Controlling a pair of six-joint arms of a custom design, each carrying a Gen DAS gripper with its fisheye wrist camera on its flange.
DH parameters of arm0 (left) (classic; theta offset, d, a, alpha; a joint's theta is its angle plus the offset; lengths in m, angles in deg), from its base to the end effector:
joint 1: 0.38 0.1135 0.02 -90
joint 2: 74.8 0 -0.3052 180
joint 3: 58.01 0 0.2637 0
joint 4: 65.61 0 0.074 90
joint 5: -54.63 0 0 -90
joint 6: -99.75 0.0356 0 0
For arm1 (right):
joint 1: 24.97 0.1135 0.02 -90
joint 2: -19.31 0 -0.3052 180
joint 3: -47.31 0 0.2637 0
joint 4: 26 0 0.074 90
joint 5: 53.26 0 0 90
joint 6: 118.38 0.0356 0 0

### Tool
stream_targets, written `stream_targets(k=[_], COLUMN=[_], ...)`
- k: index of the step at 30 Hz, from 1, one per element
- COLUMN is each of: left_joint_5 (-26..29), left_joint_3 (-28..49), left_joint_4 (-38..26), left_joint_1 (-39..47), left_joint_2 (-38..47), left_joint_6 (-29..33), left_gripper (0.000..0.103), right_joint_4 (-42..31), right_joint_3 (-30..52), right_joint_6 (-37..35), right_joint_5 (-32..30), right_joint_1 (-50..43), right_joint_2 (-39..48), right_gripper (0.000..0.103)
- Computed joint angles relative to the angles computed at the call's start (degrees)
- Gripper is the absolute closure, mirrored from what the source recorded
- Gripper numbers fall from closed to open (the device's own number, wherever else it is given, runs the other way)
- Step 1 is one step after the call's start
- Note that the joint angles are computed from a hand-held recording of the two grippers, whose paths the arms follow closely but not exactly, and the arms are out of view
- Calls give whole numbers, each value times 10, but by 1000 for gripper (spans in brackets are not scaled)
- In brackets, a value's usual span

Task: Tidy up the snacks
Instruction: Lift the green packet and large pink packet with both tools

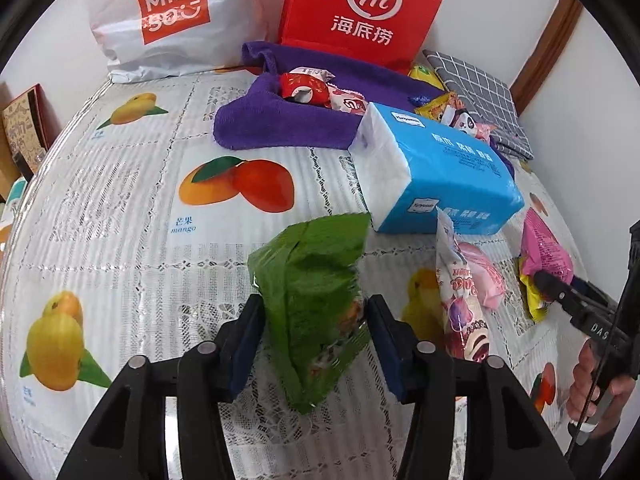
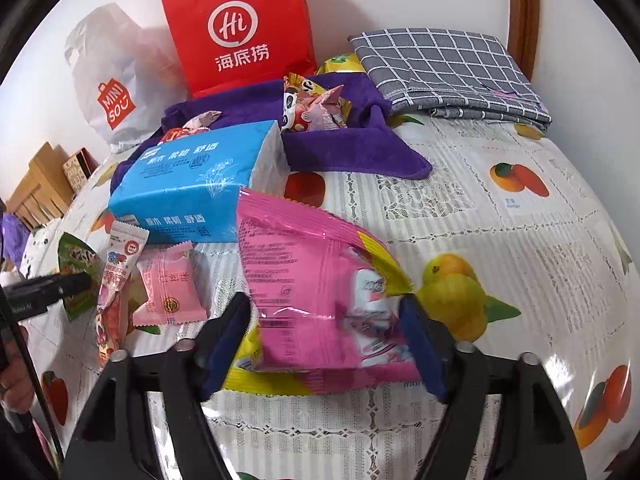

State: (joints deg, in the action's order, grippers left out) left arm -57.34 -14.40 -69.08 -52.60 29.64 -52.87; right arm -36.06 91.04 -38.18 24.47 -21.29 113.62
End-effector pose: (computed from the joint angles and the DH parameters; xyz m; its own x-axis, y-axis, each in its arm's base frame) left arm 0.1766 -0.2061 0.0824 -0.8165 -0.2908 -0.4988 -0.1988 0.9527 -0.2300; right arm 0.2627 0.0245 0.1193 -0.8287 -0.2200 -0.5147 -0.3123 0.9448 0.0991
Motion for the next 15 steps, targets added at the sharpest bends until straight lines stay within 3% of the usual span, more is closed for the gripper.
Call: stream_targets(k=[5,7,15], left_joint_5=[-28,-26,-25], left_joint_3=[12,9,-6], left_joint_4=[-13,-7,-4], left_joint_1=[-14,-14,-24], left_joint_2=[12,10,-13], left_joint_6=[-10,-8,-22], left_gripper=[51,56,58], right_joint_4=[32,41,-5], right_joint_3=[-12,-16,-3], right_joint_6=[0,5,8], right_joint_5=[23,25,16], right_joint_1=[9,8,13], right_joint_2=[14,13,-7], right_gripper=[24,25,30])
